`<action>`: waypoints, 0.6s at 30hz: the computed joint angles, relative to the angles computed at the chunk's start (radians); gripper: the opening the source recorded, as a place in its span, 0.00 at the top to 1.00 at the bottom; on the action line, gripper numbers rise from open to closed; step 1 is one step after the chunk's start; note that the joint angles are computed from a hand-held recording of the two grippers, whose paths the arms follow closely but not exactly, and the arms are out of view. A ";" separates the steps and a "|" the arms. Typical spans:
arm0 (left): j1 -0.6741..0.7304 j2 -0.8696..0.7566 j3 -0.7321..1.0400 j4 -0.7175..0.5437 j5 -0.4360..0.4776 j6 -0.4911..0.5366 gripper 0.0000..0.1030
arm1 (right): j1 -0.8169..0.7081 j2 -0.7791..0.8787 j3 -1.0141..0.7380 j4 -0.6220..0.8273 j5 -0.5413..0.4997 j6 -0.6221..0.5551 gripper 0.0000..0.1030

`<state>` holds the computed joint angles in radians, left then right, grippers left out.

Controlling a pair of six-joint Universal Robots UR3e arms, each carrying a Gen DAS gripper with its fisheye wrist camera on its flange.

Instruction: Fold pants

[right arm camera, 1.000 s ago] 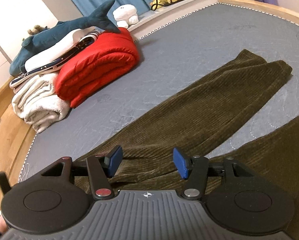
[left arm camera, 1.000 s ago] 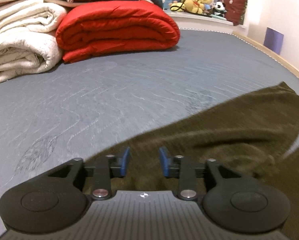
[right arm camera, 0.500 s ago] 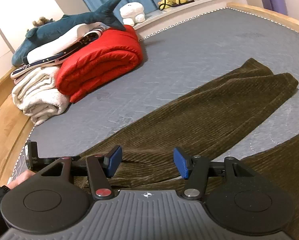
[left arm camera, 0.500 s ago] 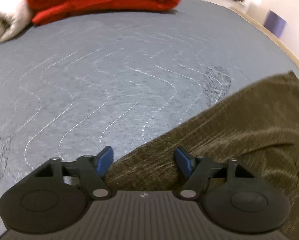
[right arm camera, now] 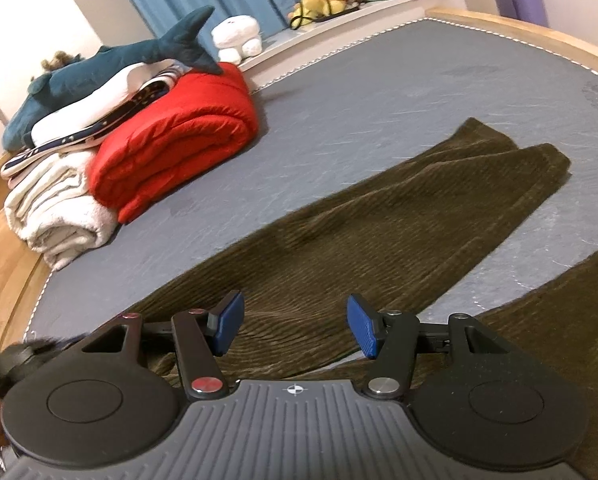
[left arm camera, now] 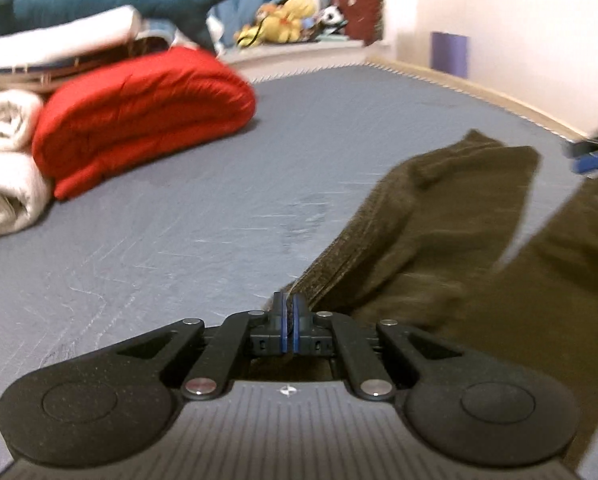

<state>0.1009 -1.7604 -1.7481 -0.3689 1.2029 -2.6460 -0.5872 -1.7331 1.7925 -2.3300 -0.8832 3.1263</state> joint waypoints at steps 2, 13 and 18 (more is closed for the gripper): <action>-0.041 0.143 -0.153 0.022 0.033 -0.011 0.98 | -0.008 0.000 0.015 -0.015 -0.013 0.012 0.42; -0.352 0.371 -0.404 -0.167 0.256 -0.138 0.96 | -0.004 0.033 0.051 -0.051 -0.105 0.087 0.43; -0.122 0.525 -0.464 -0.221 0.055 -0.310 0.78 | -0.010 0.042 0.051 -0.048 -0.104 0.093 0.51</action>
<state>-0.0209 -1.2353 -2.2126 -0.5897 1.2582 -2.9560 -0.5974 -1.6910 1.8434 -2.3782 -0.9869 3.2193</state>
